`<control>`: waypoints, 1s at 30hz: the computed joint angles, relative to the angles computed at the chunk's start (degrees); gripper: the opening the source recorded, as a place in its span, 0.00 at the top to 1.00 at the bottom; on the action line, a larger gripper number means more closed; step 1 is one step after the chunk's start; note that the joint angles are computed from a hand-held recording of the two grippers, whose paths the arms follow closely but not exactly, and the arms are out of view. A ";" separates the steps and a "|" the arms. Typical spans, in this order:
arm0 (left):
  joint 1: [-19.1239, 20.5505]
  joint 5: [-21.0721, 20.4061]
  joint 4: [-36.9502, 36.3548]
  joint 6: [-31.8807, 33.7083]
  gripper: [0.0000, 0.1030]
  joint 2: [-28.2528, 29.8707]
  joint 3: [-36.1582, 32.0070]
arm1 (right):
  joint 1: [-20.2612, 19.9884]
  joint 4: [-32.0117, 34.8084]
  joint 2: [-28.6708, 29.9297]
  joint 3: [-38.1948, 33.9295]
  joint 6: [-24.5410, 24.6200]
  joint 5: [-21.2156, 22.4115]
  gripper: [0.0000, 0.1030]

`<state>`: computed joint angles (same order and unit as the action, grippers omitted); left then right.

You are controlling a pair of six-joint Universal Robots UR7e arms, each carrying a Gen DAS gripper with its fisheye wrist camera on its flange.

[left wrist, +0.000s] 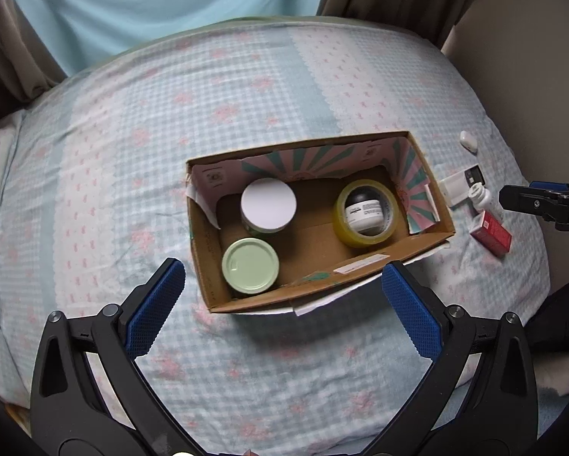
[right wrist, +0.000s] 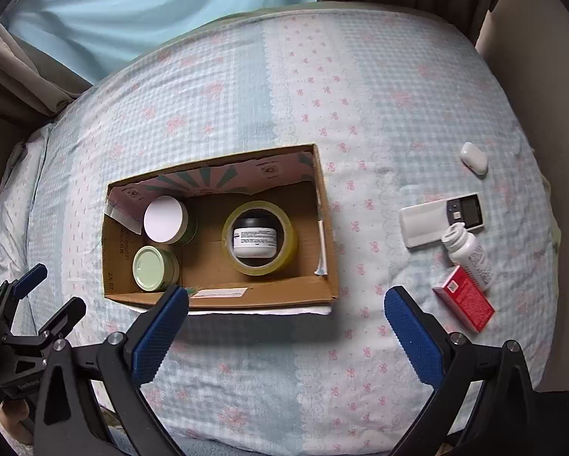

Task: Organize rigid objects
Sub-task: 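Lift both open grippers away from the box toward the remaining items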

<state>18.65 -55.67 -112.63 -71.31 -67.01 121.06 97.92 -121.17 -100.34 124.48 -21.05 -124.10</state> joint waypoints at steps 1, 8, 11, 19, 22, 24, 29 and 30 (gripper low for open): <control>-0.30 -0.14 -0.71 0.56 0.00 0.57 -0.44 | -0.26 0.39 -1.07 -0.53 -1.05 -0.07 0.00; -2.74 1.33 -4.09 3.60 0.00 6.96 -5.61 | -5.12 1.70 -5.95 -5.15 -10.91 0.33 0.00; -3.16 1.49 -4.55 4.50 0.00 10.95 -9.42 | -8.95 2.21 -6.78 -7.83 -15.86 1.78 0.00; -2.18 0.97 -5.54 7.47 0.00 21.46 -20.19 | -17.98 5.19 -5.33 -15.63 -29.70 5.86 0.00; -0.88 0.36 -6.31 9.35 0.00 25.04 -24.13 | -20.65 6.43 -3.61 -18.02 -33.87 7.51 0.00; 0.30 0.02 -6.55 11.03 0.00 27.56 -27.04 | -22.03 6.56 -2.22 -19.06 -36.56 7.95 0.00; 4.16 -1.32 -6.03 18.10 0.00 34.95 -36.38 | -24.99 7.53 1.79 -21.32 -41.34 9.17 0.04; 5.05 -1.71 -5.80 19.94 0.00 36.64 -38.62 | -25.47 7.06 2.57 -21.46 -42.49 9.12 0.05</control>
